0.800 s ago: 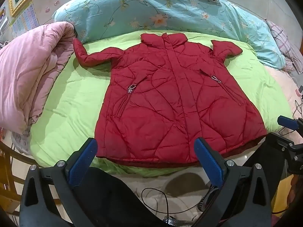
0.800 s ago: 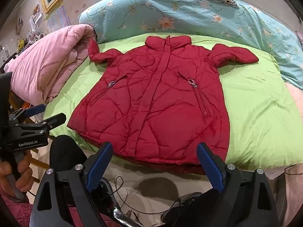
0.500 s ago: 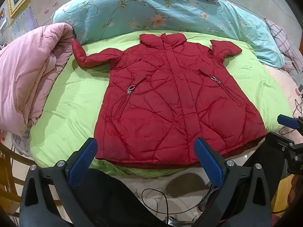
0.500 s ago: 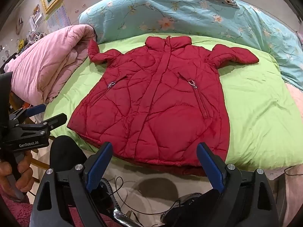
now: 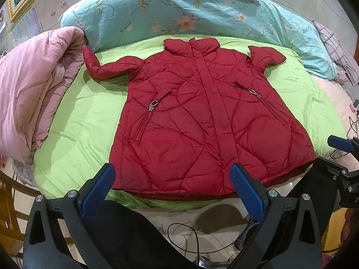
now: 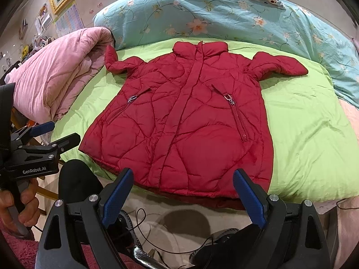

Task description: Fold large clothes

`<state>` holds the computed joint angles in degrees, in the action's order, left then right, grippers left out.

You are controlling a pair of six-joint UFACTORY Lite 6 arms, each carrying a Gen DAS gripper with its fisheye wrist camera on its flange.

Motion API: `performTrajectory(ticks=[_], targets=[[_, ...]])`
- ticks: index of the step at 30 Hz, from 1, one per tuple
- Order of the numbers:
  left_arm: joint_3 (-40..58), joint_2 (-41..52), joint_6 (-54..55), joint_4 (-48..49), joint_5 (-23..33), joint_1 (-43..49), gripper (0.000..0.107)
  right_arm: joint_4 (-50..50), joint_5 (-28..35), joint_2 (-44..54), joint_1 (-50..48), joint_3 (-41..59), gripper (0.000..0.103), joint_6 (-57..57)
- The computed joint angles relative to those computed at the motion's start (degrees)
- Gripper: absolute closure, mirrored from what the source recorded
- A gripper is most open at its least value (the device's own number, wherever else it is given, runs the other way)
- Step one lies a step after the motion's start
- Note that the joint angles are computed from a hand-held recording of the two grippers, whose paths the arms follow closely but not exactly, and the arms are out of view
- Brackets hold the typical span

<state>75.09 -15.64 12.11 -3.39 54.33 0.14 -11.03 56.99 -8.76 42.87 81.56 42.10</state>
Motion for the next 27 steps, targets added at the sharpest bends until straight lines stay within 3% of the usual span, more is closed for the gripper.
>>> performTrajectory(ticks=[8,12,22,27], targets=[[-1.4,-0.6,-0.7,0.9,-2.0,-1.0,0.005,0.0,0.1,0.3,0.1,0.2,0.012,0.2],[-0.3,0.1,0.8,-2.8,0.2,0.3,0.005,0.6,-0.1,0.5,-0.2,0.2,0.012,-0.2],[0.6,0.9,-0.6,0.4,1.3,-0.9,0.005,1.8,-0.9,0.6,-1.5,-0.3,0.012,-1.6],[-0.5,0.3,-0.7,0.9,-0.7,-1.2,0.005,1.7,-0.9,0.7,-1.5,-0.3,0.012,-1.6]])
